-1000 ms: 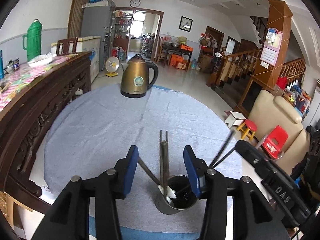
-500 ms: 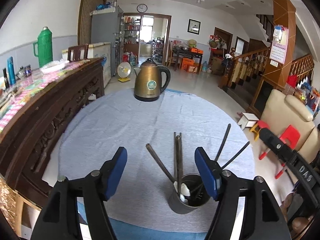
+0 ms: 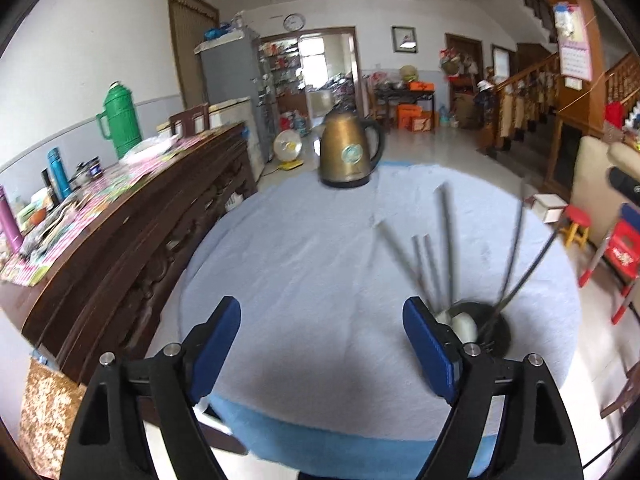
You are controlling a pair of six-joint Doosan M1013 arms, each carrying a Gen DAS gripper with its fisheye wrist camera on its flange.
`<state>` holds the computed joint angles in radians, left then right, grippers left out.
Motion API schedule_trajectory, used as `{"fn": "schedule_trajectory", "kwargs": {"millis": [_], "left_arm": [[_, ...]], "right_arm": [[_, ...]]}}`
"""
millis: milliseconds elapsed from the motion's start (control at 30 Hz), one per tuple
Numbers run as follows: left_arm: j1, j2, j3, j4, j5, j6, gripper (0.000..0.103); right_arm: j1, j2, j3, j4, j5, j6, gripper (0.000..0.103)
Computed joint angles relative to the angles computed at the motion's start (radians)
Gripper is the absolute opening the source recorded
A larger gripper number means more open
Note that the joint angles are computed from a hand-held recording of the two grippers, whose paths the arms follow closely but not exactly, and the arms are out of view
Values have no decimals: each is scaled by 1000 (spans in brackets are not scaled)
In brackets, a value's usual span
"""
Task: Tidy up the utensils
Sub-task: 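Open both grippers and withdraw them from the cup, then move both open grippers back toward the remaining chopsticks on the cloth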
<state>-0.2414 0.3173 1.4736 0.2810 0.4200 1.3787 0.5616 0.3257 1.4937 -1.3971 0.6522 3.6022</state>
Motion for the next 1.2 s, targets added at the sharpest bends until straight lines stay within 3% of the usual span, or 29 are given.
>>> {"fn": "schedule_trajectory", "kwargs": {"millis": [267, 433, 633, 900, 1200], "left_arm": [[38, 53, -46, 1, 124, -92, 84], [36, 72, -64, 2, 146, -88, 84], [33, 92, -83, 7, 175, -83, 84], [42, 128, -118, -2, 215, -86, 84], [46, 154, -142, -16, 248, -75, 84]], "right_arm": [[-41, 5, 39, 193, 26, -78, 76], [-64, 15, 53, 302, -14, -141, 73], [-88, 29, 57, 403, -74, -211, 60], [-111, 69, 21, 603, -105, -380, 60], [-112, 104, -15, 675, -87, -455, 60]]}}
